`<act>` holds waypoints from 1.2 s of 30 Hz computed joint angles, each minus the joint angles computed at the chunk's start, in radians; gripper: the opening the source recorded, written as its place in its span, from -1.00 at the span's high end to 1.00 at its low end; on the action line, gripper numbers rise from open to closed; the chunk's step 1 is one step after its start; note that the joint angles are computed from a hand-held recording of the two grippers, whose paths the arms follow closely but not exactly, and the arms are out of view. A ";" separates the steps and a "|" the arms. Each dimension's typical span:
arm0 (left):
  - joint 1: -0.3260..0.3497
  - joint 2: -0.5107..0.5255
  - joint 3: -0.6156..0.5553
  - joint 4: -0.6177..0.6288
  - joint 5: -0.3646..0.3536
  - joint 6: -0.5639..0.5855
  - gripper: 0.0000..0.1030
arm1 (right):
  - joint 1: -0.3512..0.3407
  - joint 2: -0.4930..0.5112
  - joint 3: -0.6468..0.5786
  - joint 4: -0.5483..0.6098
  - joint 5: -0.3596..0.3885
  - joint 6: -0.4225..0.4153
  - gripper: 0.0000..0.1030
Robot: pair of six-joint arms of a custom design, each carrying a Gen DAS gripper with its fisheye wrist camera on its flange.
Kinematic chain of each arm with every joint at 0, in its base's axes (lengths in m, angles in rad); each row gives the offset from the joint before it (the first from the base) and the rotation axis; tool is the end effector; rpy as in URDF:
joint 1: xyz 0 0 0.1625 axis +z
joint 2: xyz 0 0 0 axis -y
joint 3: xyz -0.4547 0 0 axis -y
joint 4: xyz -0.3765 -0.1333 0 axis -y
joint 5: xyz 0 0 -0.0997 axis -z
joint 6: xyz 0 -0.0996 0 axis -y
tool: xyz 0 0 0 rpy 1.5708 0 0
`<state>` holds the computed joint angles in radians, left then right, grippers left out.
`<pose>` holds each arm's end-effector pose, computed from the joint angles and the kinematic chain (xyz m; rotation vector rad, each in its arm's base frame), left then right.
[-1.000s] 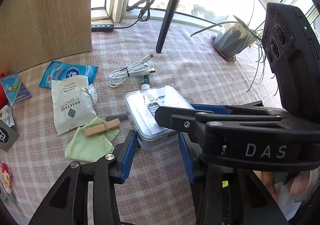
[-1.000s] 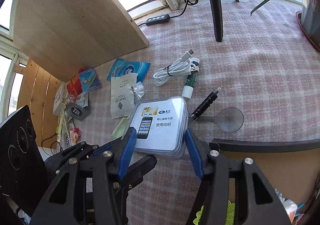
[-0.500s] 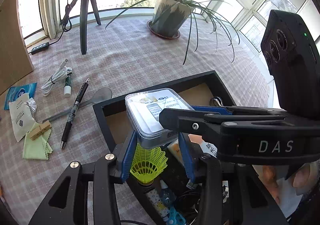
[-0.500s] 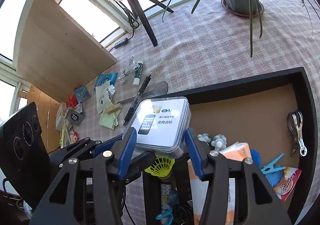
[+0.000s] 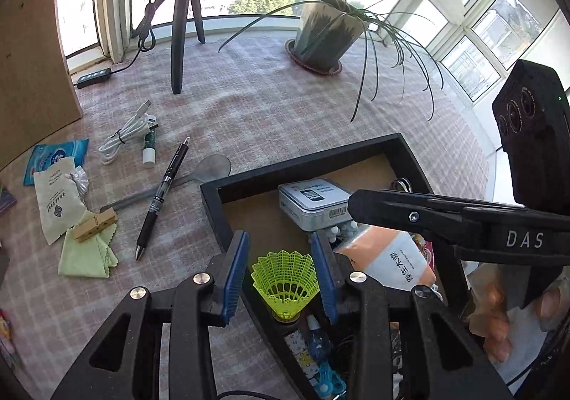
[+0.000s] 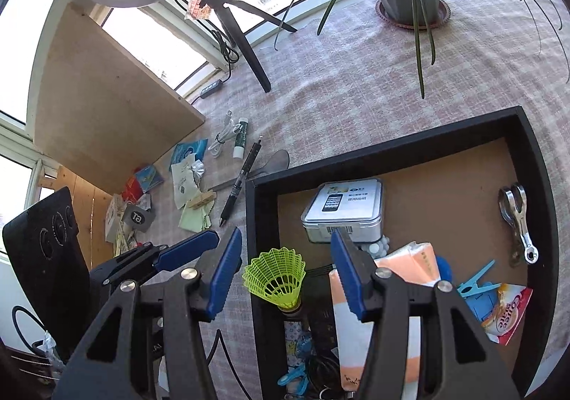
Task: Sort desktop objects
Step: 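Lift the card box into the black tray and open the right gripper, then move the right gripper to the white shower-cap bag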
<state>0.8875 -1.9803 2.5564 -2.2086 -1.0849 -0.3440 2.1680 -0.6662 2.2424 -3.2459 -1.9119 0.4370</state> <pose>-0.0118 -0.2994 0.2927 0.4387 2.6842 -0.4043 0.3436 -0.3274 -0.0165 0.2053 -2.8636 0.3679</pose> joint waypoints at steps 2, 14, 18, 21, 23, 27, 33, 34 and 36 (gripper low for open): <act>0.047 -0.007 -0.017 0.006 0.019 0.020 0.35 | 0.004 0.016 -0.026 0.028 0.010 -0.006 -0.04; 0.384 0.004 -0.128 -0.077 0.113 0.166 0.35 | 0.048 0.174 -0.274 0.173 0.052 -0.048 -0.16; 0.486 0.042 -0.161 -0.150 0.118 0.226 0.34 | 0.060 0.252 -0.404 0.258 0.105 -0.060 -0.16; 0.545 0.072 -0.180 -0.202 0.109 0.265 0.17 | 0.064 0.317 -0.506 0.315 0.145 -0.062 -0.16; 0.572 0.093 -0.188 -0.235 0.110 0.288 0.09 | 0.066 0.363 -0.575 0.357 0.151 -0.065 -0.16; 0.633 0.143 -0.210 -0.287 0.068 0.319 0.03 | 0.063 0.447 -0.693 0.439 0.139 -0.060 -0.16; 0.687 0.203 -0.207 -0.383 0.015 0.358 -0.25 | 0.046 0.530 -0.779 0.461 0.130 -0.030 -0.17; 0.690 0.212 -0.206 -0.393 0.011 0.360 -0.25 | 0.047 0.540 -0.791 0.467 0.125 -0.030 -0.17; 0.701 0.228 -0.205 -0.415 0.000 0.370 -0.24 | 0.047 0.555 -0.810 0.476 0.117 -0.036 -0.17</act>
